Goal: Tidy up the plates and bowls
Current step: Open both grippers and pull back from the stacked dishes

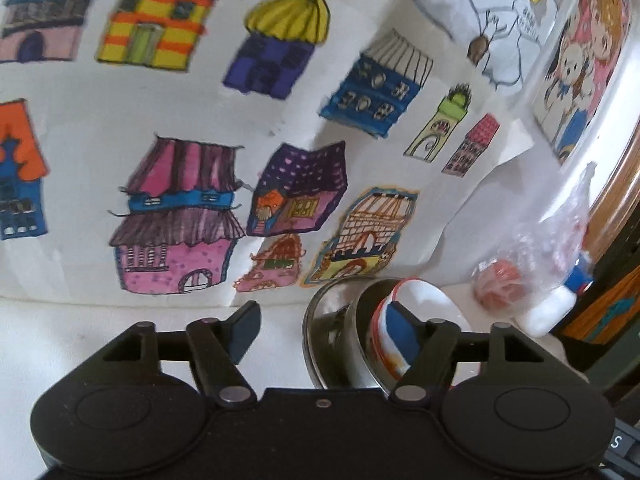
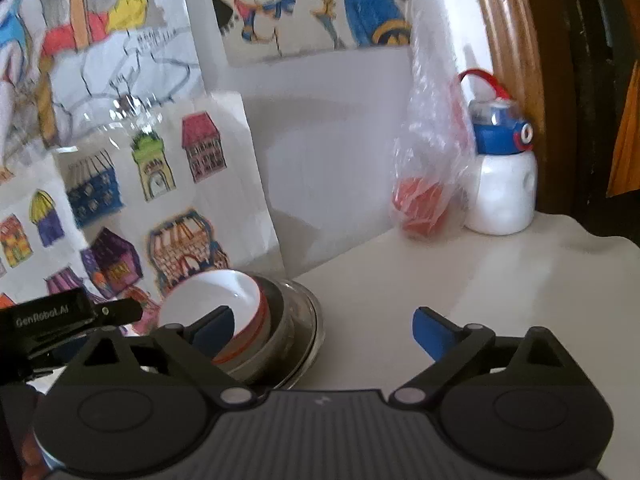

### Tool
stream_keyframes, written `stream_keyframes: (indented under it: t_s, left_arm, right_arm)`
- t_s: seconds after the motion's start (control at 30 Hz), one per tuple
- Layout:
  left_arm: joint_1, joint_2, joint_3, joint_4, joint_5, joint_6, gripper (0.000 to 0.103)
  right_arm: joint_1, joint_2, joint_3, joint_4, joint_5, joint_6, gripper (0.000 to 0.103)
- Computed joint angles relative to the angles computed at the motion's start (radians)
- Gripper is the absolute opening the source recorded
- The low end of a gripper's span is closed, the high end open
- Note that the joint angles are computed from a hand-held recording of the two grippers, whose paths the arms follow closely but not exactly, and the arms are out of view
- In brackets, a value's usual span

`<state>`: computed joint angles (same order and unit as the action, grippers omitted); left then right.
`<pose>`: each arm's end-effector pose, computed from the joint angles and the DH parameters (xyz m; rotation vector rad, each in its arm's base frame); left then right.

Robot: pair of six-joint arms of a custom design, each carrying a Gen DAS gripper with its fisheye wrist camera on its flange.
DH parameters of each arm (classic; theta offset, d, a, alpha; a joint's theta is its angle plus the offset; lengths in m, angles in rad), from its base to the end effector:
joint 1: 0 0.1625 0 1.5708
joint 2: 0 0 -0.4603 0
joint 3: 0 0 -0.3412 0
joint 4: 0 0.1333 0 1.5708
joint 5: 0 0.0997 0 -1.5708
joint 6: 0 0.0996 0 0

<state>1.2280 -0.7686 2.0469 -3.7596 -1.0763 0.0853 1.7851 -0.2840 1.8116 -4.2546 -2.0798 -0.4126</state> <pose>-0.0181 -0.5878 0.1807 0.2277 2.4920 -1.2862 0.2054 -0.5452 0.0068 0.3221 -2.2010 1.3674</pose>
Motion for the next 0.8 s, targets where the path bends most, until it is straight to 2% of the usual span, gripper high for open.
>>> stream_keyframes:
  t_s: [0.23, 0.37, 0.6, 0.8]
  left_arm:
    - [-0.044, -0.030, 0.098, -0.114, 0.026, 0.041, 0.087]
    - [-0.074, -0.051, 0.177, -0.206, 0.044, 0.060, 0.099]
    - [-0.140, -0.073, 0.311, -0.362, 0.091, 0.115, 0.102]
    - [-0.210, -0.048, 0.439, -0.585, 0.156, 0.171, 0.102]
  right_arm:
    - [0.020, -0.008, 0.109, -0.187, 0.033, -0.024, 0.103]
    - [0.033, -0.013, 0.175, -0.280, 0.051, -0.033, 0.103]
    - [0.070, -0.004, 0.277, -0.396, 0.050, -0.057, 0.103]
    - [0.100, 0.032, 0.336, -0.507, 0.040, -0.085, 0.103]
